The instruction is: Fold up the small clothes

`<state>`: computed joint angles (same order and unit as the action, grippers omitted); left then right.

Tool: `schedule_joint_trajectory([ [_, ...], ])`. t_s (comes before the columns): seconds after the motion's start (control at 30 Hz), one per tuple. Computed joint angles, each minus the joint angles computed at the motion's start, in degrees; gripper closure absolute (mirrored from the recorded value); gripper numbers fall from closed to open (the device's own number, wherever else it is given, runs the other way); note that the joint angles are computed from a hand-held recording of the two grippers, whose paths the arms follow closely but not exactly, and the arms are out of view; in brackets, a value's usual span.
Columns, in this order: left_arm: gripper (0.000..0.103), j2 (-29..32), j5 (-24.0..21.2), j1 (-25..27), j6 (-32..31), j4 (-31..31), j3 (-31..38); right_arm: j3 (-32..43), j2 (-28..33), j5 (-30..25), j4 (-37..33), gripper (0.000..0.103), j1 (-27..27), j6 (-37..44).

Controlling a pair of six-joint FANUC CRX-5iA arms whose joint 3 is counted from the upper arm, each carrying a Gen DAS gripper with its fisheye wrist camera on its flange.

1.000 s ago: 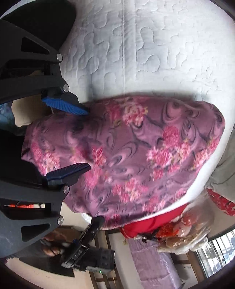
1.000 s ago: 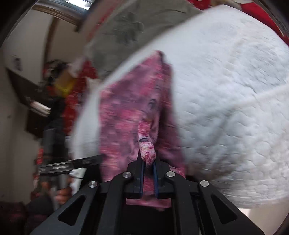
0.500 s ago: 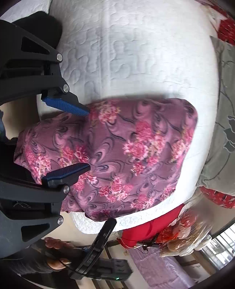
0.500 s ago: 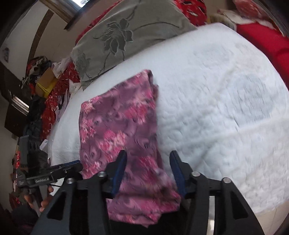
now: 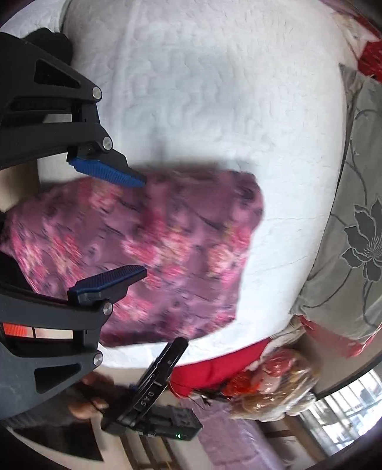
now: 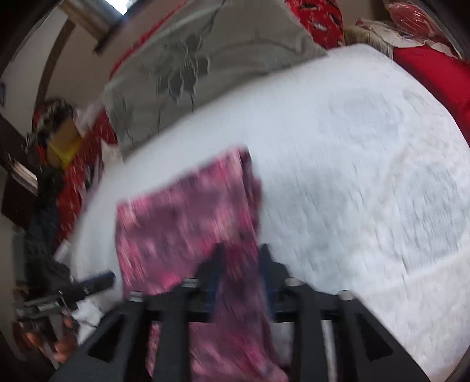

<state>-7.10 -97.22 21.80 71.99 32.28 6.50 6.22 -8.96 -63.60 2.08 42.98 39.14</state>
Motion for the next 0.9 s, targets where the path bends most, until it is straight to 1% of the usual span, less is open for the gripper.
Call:
schedule_joint_trajectory([
  [0.03,0.048,0.77,0.42,-0.81,1.04,-0.43,0.76,0.98,1.28,0.51,0.44,0.048,-0.55,0.00],
  [0.07,0.048,1.55,1.04,-1.69,1.74,-1.23,1.60,1.85,2.28,0.37,0.37,0.047,-0.98,0.20],
  [0.13,0.048,2.87,2.32,-3.33,3.09,-3.35,3.43,6.40,6.59,-2.40,-2.69,0.047,-3.11,2.12],
  [0.17,0.048,3.39,3.12,-3.86,3.60,-4.02,4.06,8.06,8.10,-3.21,-3.55,0.053,-3.80,2.75],
  [0.2,0.048,3.70,3.91,-4.18,3.88,-4.37,4.38,8.70,8.59,-2.41,-4.79,0.078,-4.48,3.91],
  [0.23,0.048,4.08,5.15,-4.74,4.47,-5.26,4.90,8.98,8.54,-0.98,-6.38,0.094,-5.15,5.50],
  [0.27,0.048,4.37,6.62,-5.46,5.29,-6.78,5.43,9.29,8.47,1.09,-7.37,0.099,-5.69,7.31],
  [0.33,0.048,5.68,8.09,-6.78,6.98,-9.19,6.32,9.71,8.56,2.95,-7.03,0.099,-5.92,8.66],
  [0.37,0.048,6.47,8.48,-7.27,8.21,-10.27,6.52,10.49,9.34,2.67,-6.65,0.099,-5.94,9.18],
  [0.43,0.046,7.69,8.49,-7.85,9.90,-10.96,6.74,13.46,12.45,-2.18,-5.84,0.099,-6.23,9.68],
  [0.47,0.045,7.92,8.36,-7.90,10.18,-11.04,6.94,15.55,14.69,-6.82,-6.17,0.099,-6.61,10.67],
  [0.5,0.045,8.10,7.81,-7.64,10.25,-10.69,7.25,16.45,15.82,-9.00,-6.31,0.099,-6.81,11.41],
  [0.53,0.045,7.88,7.25,-6.84,9.78,-9.54,7.11,16.09,15.49,-8.54,-6.62,0.099,-7.01,11.63],
  [0.6,0.045,7.10,5.61,-4.69,7.81,-6.98,6.38,16.89,14.51,-8.75,-9.33,0.086,-7.93,12.74],
  [0.63,0.045,6.48,4.29,-3.58,6.85,-6.19,5.93,17.59,14.24,-9.72,-10.22,0.084,-8.16,13.43],
  [0.67,0.045,5.47,3.07,-2.19,5.61,-4.97,4.75,18.10,13.24,-10.75,-12.82,0.075,-8.81,15.74],
  [0.7,0.045,4.71,2.14,-1.08,4.41,-3.80,3.56,17.81,12.23,-11.23,-14.35,0.061,-9.07,17.36],
  [0.73,0.045,3.62,1.04,0.25,2.98,-2.25,1.81,16.53,10.52,-11.24,-15.38,0.055,-8.93,19.06],
  [0.77,0.045,2.51,0.46,1.20,2.02,-1.09,-0.01,14.83,8.97,-10.79,-15.21,0.053,-8.41,19.90],
  [0.8,0.045,1.38,0.11,1.80,1.25,-0.61,-1.77,13.63,7.93,-10.55,-15.44,0.053,-8.13,20.63],
  [0.83,0.045,0.42,0.07,1.88,0.31,-0.85,-3.27,11.66,6.61,-10.60,-15.92,0.053,-7.71,21.56],
  [0.87,0.044,-0.17,0.19,1.30,-0.54,-2.51,-3.84,10.59,6.25,-10.92,-15.32,0.058,-7.12,21.54],
  [0.9,0.042,-0.49,0.35,1.10,-1.07,-3.31,-4.19,9.34,6.47,-12.84,-12.83,0.056,-5.75,20.88],
])
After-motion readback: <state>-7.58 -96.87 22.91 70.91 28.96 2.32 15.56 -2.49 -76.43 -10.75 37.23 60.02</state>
